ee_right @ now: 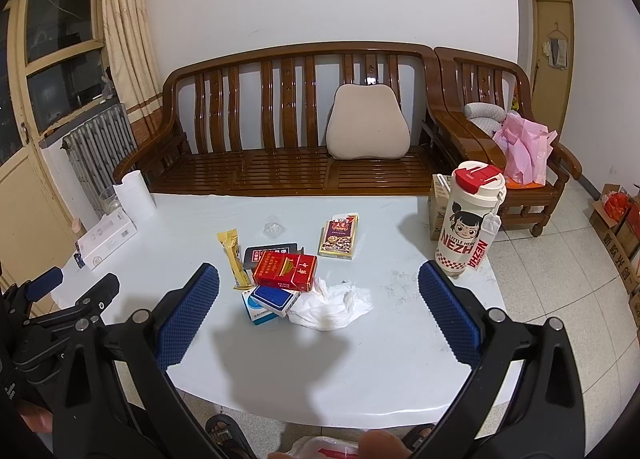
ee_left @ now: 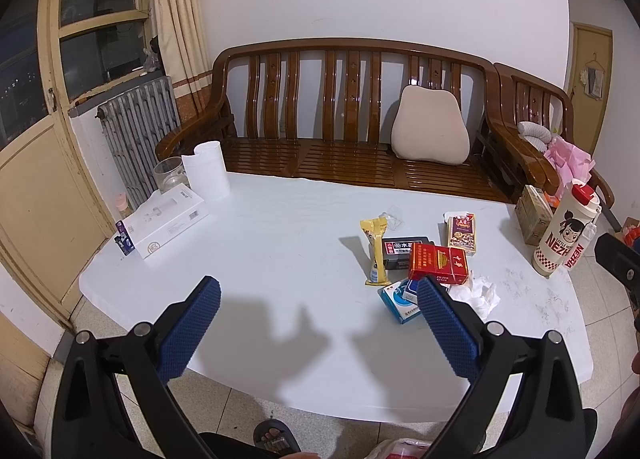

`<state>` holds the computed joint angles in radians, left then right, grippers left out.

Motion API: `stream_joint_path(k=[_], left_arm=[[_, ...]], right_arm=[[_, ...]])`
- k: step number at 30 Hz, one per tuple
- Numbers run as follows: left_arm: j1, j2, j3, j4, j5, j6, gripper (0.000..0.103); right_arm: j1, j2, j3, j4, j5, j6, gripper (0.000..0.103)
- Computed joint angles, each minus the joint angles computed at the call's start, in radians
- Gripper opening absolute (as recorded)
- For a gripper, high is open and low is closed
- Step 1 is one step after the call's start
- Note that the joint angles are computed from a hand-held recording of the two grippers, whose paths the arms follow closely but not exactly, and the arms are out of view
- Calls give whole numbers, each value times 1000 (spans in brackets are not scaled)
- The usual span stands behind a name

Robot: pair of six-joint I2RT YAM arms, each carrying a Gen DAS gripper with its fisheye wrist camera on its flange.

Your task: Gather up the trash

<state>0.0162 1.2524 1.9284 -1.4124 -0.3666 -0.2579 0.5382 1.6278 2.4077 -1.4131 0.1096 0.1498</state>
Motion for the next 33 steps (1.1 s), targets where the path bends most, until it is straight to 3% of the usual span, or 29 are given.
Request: stream_joint_path(k=[15,24,29,33], left_arm=[[-4,4,-27,19,10,-8,96],[34,27,-156,136,53,38,96],[61,87,-204,222,92,60,96],[69,144,-237,306,107,69,96]], right_arm=[[-20,26,38,-27,-23,-19,98],[-91,90,49,-39,-88,-122,98],[-148,161,81,-45,-192,-195,98],[-158,258,137,-40,-147,-231,98]])
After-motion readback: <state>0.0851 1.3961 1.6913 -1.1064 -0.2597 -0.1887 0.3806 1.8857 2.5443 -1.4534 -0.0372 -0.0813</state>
